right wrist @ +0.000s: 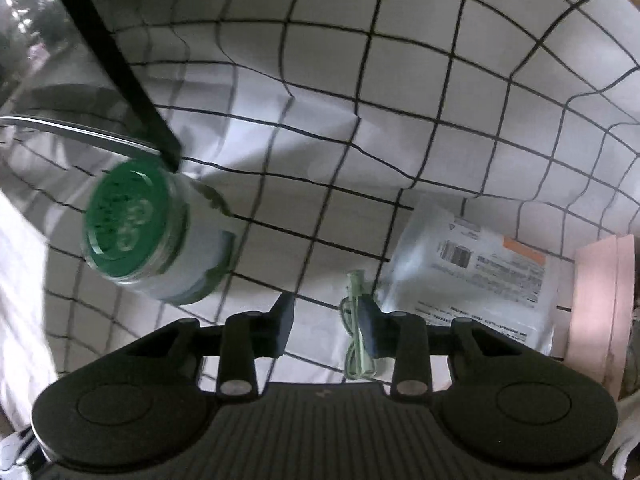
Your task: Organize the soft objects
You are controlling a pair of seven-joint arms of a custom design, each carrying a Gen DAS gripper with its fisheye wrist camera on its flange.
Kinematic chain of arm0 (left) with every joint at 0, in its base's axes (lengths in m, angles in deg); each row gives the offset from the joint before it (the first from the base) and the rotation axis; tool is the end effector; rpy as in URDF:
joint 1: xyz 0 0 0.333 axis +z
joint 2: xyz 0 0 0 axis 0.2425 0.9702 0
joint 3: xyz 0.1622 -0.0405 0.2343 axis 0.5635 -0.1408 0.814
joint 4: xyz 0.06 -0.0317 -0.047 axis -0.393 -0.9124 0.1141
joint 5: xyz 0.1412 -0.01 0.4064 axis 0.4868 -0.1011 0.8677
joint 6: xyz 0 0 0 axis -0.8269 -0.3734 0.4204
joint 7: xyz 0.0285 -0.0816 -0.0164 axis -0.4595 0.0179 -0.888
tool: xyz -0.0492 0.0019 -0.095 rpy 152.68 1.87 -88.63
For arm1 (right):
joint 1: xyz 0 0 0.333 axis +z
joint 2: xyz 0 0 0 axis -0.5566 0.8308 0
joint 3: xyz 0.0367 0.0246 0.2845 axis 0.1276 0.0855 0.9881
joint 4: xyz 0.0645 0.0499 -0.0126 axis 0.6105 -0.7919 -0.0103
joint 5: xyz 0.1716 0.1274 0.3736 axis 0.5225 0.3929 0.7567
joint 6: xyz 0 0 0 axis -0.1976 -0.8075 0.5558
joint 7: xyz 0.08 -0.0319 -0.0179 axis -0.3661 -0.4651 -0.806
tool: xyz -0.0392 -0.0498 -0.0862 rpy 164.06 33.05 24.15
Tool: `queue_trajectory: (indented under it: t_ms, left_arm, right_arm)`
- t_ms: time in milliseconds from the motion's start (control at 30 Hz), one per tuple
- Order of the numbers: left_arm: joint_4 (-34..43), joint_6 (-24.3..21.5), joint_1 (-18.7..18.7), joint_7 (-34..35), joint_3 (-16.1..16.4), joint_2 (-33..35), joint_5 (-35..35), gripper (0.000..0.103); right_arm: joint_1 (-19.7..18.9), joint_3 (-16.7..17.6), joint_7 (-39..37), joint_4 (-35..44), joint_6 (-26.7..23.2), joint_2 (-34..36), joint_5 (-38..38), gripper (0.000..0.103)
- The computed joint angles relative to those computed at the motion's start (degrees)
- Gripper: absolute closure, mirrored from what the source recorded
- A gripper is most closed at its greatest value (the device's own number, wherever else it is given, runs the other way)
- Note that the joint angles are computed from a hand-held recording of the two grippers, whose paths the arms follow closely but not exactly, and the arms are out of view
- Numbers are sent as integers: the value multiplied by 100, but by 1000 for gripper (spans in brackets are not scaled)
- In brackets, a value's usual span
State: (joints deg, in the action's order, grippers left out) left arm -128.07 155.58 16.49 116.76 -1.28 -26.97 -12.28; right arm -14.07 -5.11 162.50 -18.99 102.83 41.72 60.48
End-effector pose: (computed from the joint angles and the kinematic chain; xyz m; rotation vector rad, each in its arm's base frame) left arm 0.6112 -0.0676 0.3278 -1.8690 2.0911 -1.0568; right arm 0.7681 0.2659 0.3614 -1.9581 2.2081 -0.1077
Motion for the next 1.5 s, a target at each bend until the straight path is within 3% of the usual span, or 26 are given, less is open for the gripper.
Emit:
queue_trajectory:
  t_ms: [167,267,367,533,700,767,867,967,1067,1100,1233,1500]
  left_arm:
    - [58,-152,117,67,56,52,-5,86]
    - [129,-259,161,250,38,86,-55,86]
    - [173,-333,152,408,15,116,-57,86]
    - [235,-364,63,378,-26,137,177,86]
    - [384,-181,-102,217,-138,237,459,86]
    - [501,-108,-192,33,-217,338,624,86]
    - [736,-85,-369,-551,-317,527,1125,86]
    - [1001,295,-479,-540,-551,824,1425,86]
    - [1319,559,-945,-1392,-284,1200,2637,86]
    - [1465,533,-1027,-1584,-231,1331,2911,85]
    - [2118,328,-1607,-2786,314,1877,4121,85]
    - [2647,5,-1671,-3639,404,2246,5320,83]
  right_arm:
    - [130,-67,309,-200,-59,-84,-86,68]
    - [334,-205,494,-702,201,-349,-431,68]
    - [294,-115,672,-1363,617,-731,-362,65]
    - [-287,480,38,-2705,1623,-1625,869,65]
    - [-224,309,-428,-3332,2093,-2467,708,64]
    - [-206,176,-563,-3358,2382,-2609,413,56]
    - [-145,-9,-725,-3907,3064,-3166,-223,42]
    - [-270,-31,-1275,-4308,3786,-3461,-581,33]
    - [-183,-334,-710,-5087,4632,-3823,-1362,27]
    - [-248,-318,-640,-5192,4669,-3861,-1334,27]
    - [-879,121,-1812,-5297,4251,-3947,217,27]
    - [-1059,42,-2191,-5733,4822,-4112,509,27]
